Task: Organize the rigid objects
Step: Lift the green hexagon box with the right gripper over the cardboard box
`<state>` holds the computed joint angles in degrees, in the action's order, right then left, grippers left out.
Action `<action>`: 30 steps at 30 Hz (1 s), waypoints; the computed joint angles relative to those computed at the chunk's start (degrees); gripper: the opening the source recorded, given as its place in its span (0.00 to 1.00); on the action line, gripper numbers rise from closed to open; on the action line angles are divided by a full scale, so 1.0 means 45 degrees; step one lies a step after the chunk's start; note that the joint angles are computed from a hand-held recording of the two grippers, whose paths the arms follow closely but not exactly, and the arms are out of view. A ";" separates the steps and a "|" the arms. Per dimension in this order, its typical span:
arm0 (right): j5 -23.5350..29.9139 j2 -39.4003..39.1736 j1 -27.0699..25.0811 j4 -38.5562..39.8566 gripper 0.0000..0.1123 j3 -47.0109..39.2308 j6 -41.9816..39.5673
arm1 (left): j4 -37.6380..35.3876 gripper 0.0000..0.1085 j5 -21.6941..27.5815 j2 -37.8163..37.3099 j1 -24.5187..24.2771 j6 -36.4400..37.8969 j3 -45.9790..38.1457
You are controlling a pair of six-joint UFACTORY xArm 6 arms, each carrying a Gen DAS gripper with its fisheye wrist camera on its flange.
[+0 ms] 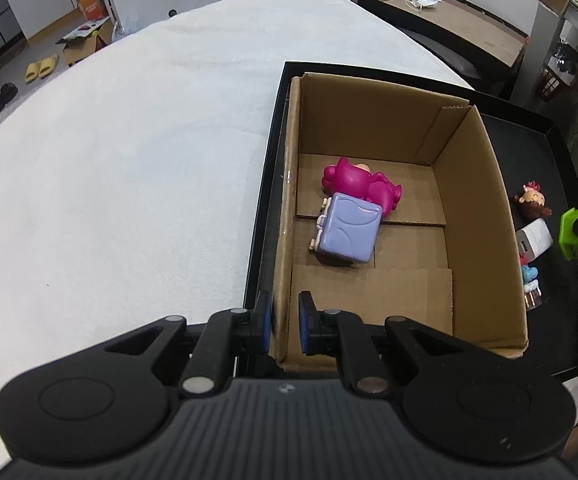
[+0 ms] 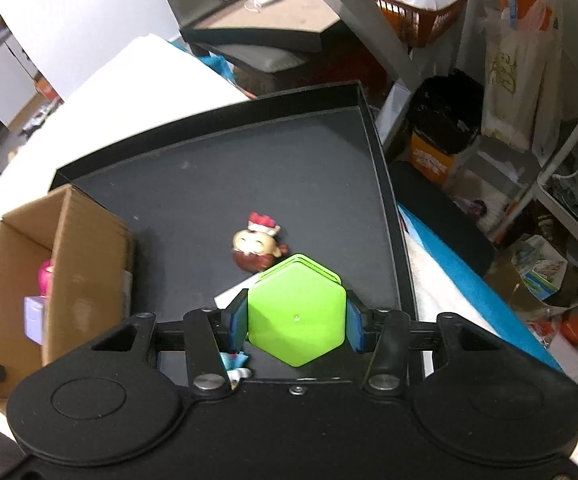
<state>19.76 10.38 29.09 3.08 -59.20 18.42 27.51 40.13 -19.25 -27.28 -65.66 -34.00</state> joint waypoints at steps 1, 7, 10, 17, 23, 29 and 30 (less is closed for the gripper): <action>-0.0099 -0.0121 0.0031 0.0102 0.41 0.0087 -0.0045 | -0.0005 0.12 0.0018 0.0000 -0.0014 -0.0015 -0.0008; -0.0740 -0.0754 0.0210 0.1688 0.41 0.0479 -0.1016 | 0.0004 0.12 0.0249 0.0120 -0.0129 -0.0130 -0.0183; -0.1090 -0.1072 0.0314 0.2657 0.41 0.0740 -0.1708 | -0.0026 0.12 0.0304 0.0124 -0.0135 -0.0099 -0.0204; -0.1468 -0.1753 0.0586 0.3301 0.41 0.1063 -0.2098 | -0.0089 0.12 0.0088 0.0011 -0.0096 -0.0051 -0.0064; -0.1607 -0.2309 0.1105 0.2995 0.41 0.1059 -0.1820 | -0.0119 0.12 -0.0231 -0.0333 -0.0043 -0.0024 0.0288; -0.1776 -0.2611 0.1760 0.2834 0.41 0.0911 -0.2161 | -0.0063 0.12 -0.0590 -0.0550 -0.0018 0.0100 0.0583; -0.1720 -0.2605 0.1853 0.2560 0.41 0.0823 -0.1999 | -0.0089 0.12 -0.0707 -0.0625 0.0016 0.0146 0.0680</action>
